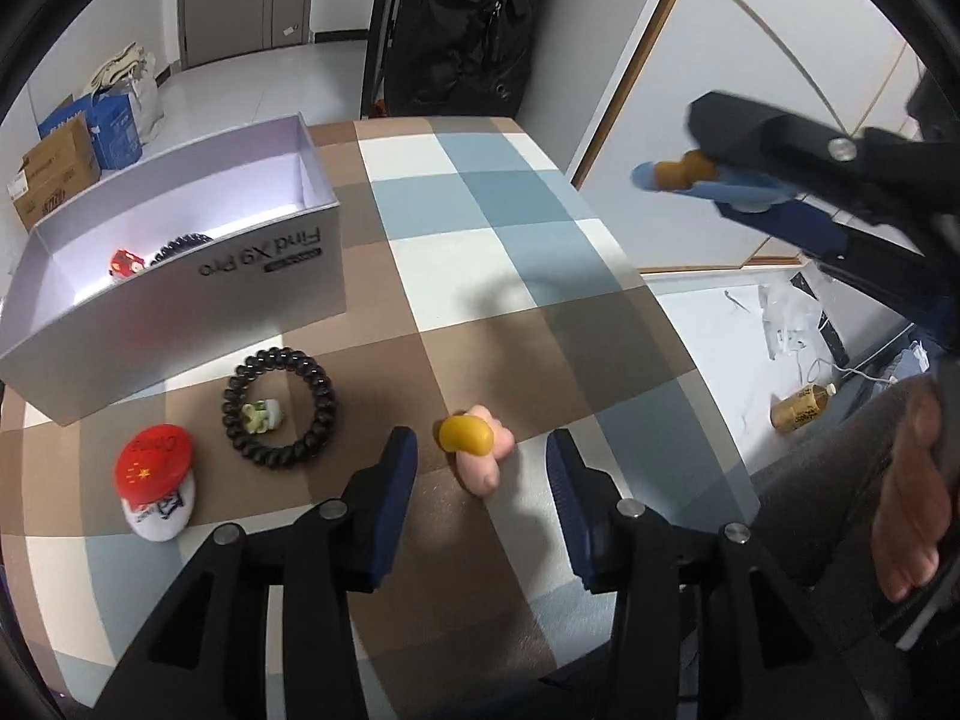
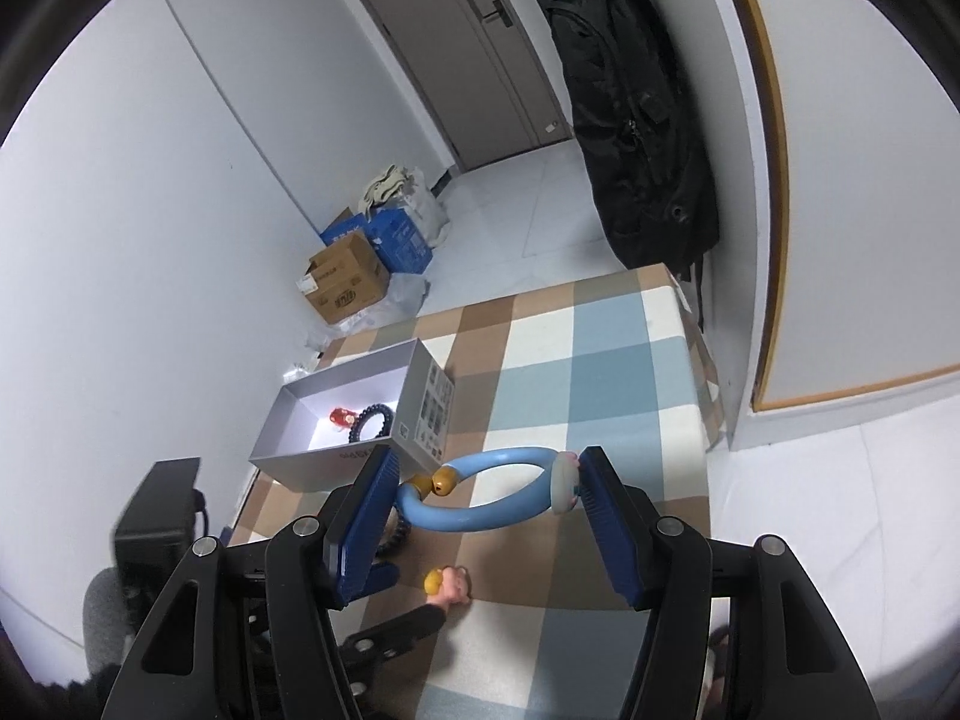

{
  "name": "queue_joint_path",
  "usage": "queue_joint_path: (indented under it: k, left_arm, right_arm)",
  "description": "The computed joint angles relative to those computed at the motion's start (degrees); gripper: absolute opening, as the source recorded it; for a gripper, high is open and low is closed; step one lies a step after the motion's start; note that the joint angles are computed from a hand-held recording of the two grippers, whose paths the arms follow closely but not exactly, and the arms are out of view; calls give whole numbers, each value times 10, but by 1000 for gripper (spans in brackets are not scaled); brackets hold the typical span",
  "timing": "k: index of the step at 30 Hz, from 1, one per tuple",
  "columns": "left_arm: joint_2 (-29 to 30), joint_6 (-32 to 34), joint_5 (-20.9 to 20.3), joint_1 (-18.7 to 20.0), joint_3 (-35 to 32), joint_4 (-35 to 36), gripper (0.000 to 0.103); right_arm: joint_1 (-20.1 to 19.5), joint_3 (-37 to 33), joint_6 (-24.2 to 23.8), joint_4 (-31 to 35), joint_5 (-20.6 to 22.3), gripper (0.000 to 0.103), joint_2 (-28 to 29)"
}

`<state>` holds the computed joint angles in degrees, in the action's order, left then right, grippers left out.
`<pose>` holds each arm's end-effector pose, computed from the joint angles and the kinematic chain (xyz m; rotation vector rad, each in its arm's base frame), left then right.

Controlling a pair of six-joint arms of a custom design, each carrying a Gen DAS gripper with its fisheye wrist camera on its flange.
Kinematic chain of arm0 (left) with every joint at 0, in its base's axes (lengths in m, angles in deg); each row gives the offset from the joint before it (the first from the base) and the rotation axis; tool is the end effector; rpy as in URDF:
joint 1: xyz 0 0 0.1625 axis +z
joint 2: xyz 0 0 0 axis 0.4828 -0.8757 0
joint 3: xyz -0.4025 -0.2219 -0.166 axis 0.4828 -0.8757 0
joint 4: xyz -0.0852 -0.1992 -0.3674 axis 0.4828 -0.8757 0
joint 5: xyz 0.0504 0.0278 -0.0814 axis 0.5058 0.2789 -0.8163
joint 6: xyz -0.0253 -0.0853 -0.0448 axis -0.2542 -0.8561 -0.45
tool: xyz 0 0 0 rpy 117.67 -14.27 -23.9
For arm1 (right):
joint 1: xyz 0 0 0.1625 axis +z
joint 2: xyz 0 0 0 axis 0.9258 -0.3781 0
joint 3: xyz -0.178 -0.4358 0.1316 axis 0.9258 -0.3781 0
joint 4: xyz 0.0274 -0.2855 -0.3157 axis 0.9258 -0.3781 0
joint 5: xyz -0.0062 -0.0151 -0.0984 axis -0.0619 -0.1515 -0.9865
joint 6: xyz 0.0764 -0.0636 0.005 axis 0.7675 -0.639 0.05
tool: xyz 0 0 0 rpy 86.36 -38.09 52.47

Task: Organize jewelry
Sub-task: 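Grasp the pink figurine with the left tool while the right tool holds the blue stand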

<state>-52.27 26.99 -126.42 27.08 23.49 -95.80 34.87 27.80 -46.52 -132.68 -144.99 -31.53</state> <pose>-0.3376 -0.7828 0.0871 1.2924 2.5789 -0.0312 0.2308 -0.6943 0.2603 -0.1668 -2.3360 1.3030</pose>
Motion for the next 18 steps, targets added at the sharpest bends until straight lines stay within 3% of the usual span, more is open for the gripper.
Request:
queue_joint_path:
  k: [8,10,12,18]
  left_arm:
    - [2,13,36,-6,28,-52,39]
    - [1,19,37,-8,32,-53,22]
    - [1,28,47,-11,35,-57,22]
    - [-3,-2,24,-3,17,-34,22]
  right_arm:
    - [-1,14,3,-13,-1,61,-9]
    - [-1,17,6,-15,-1,61,-11]
    - [-2,17,9,-16,0,61,-12]
    - [-1,13,7,-13,1,61,-9]
